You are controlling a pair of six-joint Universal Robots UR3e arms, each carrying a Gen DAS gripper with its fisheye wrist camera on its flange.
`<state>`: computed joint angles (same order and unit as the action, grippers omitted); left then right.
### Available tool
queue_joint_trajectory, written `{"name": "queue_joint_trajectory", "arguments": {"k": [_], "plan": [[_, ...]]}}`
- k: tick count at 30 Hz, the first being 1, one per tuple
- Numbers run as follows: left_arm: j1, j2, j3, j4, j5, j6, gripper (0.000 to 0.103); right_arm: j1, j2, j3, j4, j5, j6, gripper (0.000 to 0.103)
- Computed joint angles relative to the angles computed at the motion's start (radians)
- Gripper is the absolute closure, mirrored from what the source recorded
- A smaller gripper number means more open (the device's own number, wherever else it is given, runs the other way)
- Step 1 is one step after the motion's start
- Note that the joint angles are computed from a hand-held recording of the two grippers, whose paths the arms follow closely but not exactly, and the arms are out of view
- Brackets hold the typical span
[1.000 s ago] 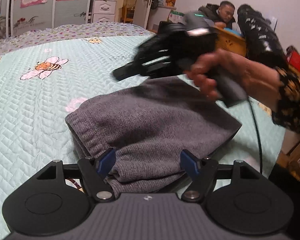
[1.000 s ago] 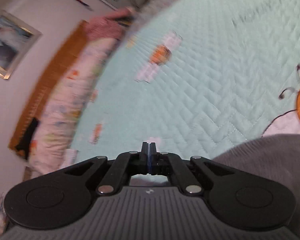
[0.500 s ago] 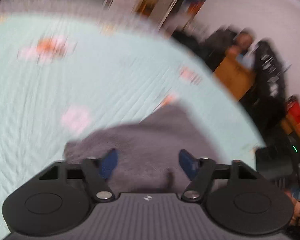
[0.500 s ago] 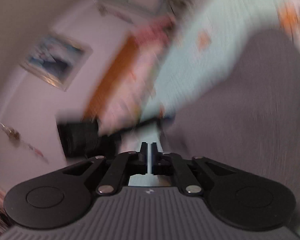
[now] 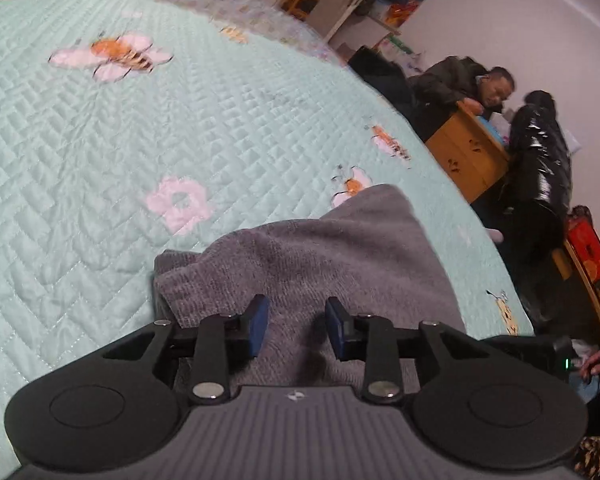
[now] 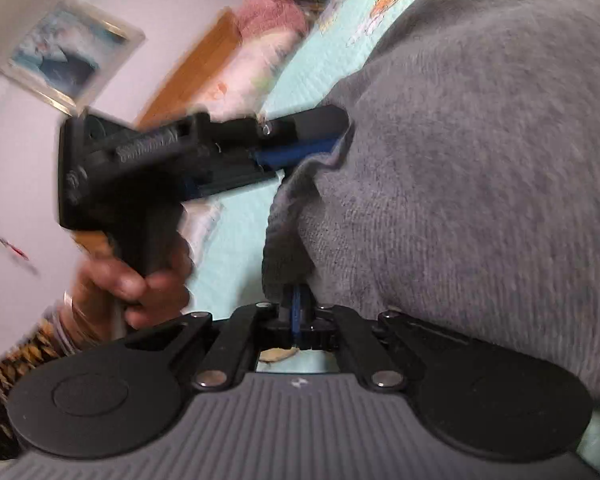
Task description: Fold clothes
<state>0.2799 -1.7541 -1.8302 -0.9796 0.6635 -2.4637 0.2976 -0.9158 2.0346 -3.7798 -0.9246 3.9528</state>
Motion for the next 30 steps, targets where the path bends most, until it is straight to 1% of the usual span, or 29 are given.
{"name": "queue_joint_trajectory", "arguments": {"k": [2, 3, 4, 5, 6, 7, 8, 9, 10, 11, 14, 17, 19, 21, 23, 24, 26, 27, 29, 30], "plan": [[-0.011, 0.038, -0.011, 0.028, 0.021, -0.05, 0.067, -0.026, -0.09, 0.036, 0.108, 0.03, -0.072, 0.103], [-0.013, 0.07, -0.026, 0.043, 0.015, -0.051, 0.061, -0.048, -0.141, 0.062, 0.148, 0.054, -0.117, 0.102], [-0.025, 0.098, -0.044, 0.077, 0.022, -0.049, 0.055, -0.086, -0.194, 0.103, 0.153, 0.087, -0.162, 0.102], [-0.039, 0.124, -0.06, 0.114, 0.031, -0.048, 0.052, -0.135, -0.252, 0.153, 0.148, 0.116, -0.204, 0.102], [-0.055, 0.149, -0.074, 0.149, 0.041, -0.046, 0.05, -0.203, -0.331, 0.21, 0.161, 0.138, -0.246, 0.099], [-0.075, 0.154, -0.089, 0.198, 0.077, -0.053, 0.05, -0.284, -0.426, 0.257, 0.209, 0.151, -0.306, 0.096], [-0.097, 0.156, -0.102, 0.246, 0.117, -0.06, 0.05, -0.359, -0.522, 0.264, 0.315, 0.145, -0.401, 0.09], [-0.12, 0.157, -0.115, 0.291, 0.159, -0.064, 0.05, -0.415, -0.585, 0.23, 0.439, 0.117, -0.529, 0.07], [-0.136, 0.159, -0.139, 0.346, 0.193, -0.055, 0.051, -0.446, -0.606, 0.154, 0.576, 0.058, -0.674, 0.057], [-0.141, 0.164, -0.169, 0.399, 0.21, -0.045, 0.051, -0.457, -0.586, 0.066, 0.687, 0.01, -0.78, 0.041], [-0.149, 0.177, -0.261, 0.563, 0.252, -0.039, 0.051, -0.504, -0.474, -0.192, 0.984, -0.022, -1.024, 0.041], [-0.159, 0.175, -0.317, 0.671, 0.285, -0.033, 0.051, -0.504, -0.351, -0.385, 1.181, -0.006, -1.153, 0.041], [-0.168, 0.168, -0.349, 0.735, 0.307, -0.039, 0.051, -0.477, -0.289, -0.5, 1.318, -0.001, -1.215, 0.044], [-0.181, 0.148, -0.365, 0.789, 0.328, -0.065, 0.051, -0.467, -0.268, -0.542, 1.393, 0.012, -1.259, 0.068], [-0.183, 0.133, -0.384, 0.835, 0.335, -0.058, 0.051, -0.464, -0.262, -0.558, 1.443, 0.025, -1.297, 0.079], [-0.179, 0.124, -0.394, 0.851, 0.332, -0.046, 0.051, -0.472, -0.266, -0.539, 1.442, 0.038, -1.294, 0.08], [-0.168, 0.111, -0.415, 0.88, 0.311, -0.059, 0.051, -0.522, -0.291, -0.424, 1.366, 0.083, -1.224, 0.084], [-0.178, 0.116, -0.429, 0.899, 0.323, -0.057, 0.051, -0.543, -0.285, -0.374, 1.309, 0.108, -1.176, 0.084], [-0.19, 0.112, -0.43, 0.914, 0.341, -0.038, 0.05, -0.568, -0.227, -0.3, 1.139, 0.157, -1.042, 0.084], [-0.175, 0.117, -0.418, 0.878, 0.324, -0.037, 0.051, -0.573, -0.216, -0.272, 1.07, 0.172, -0.984, 0.084]]}}
